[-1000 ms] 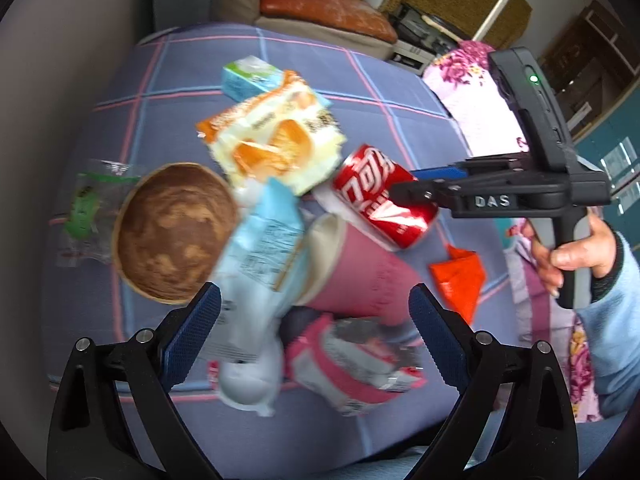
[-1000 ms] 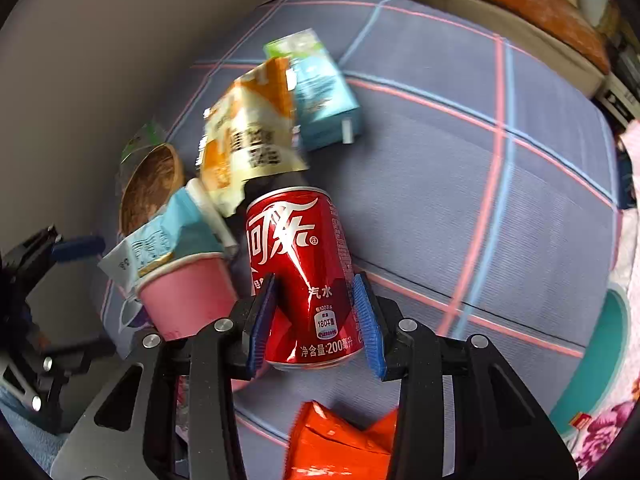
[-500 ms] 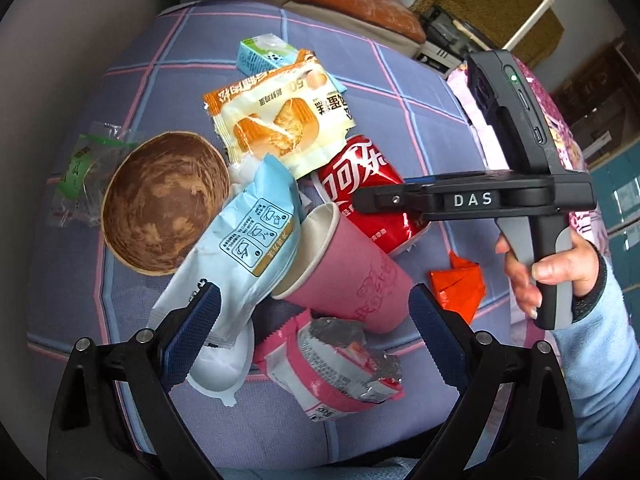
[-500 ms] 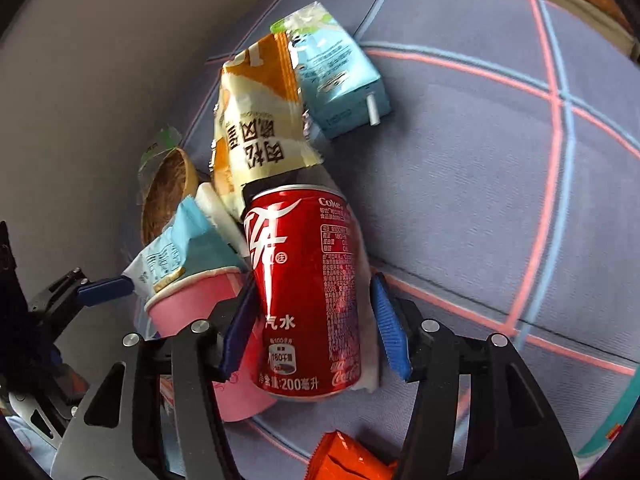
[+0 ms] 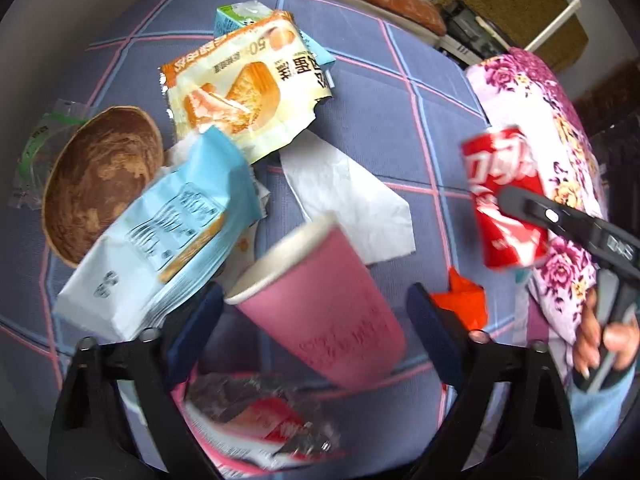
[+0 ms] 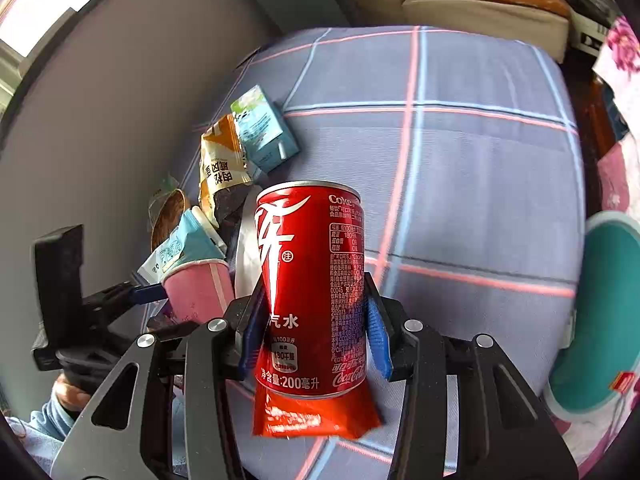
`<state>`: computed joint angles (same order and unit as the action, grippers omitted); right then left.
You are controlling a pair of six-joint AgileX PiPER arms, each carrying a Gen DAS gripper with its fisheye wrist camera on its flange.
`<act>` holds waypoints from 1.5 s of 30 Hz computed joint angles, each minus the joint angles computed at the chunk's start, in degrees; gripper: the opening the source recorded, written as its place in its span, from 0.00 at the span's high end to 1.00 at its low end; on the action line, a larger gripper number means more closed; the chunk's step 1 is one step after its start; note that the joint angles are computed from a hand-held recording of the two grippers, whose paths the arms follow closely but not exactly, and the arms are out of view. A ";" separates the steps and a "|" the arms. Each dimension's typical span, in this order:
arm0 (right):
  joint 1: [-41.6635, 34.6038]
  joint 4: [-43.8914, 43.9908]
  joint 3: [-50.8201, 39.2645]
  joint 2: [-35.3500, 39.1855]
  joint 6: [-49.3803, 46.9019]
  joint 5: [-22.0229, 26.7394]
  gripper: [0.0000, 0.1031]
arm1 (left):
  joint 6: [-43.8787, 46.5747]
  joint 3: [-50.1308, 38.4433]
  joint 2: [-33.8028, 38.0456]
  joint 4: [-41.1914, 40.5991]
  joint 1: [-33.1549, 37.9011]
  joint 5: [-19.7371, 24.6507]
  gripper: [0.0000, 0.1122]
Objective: Collect trash
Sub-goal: 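Grasp the pink paper cup with the left gripper while the right gripper holds the can, then carry cup and can over the teal bin and open both grippers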
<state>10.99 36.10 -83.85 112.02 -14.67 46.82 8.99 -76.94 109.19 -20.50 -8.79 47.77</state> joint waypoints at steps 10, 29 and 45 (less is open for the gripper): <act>-7.51 7.56 14.22 -9.20 -8.10 -4.82 0.59 | -8.52 -1.81 0.39 15.08 -10.68 -4.41 0.27; -13.95 16.86 23.38 -14.50 -15.36 -9.08 0.59 | -9.67 -4.96 -4.67 16.51 -10.16 -2.13 0.34; -33.91 10.24 32.60 -24.96 -13.07 -13.32 0.59 | -5.46 -45.27 19.63 10.84 -27.51 10.68 0.34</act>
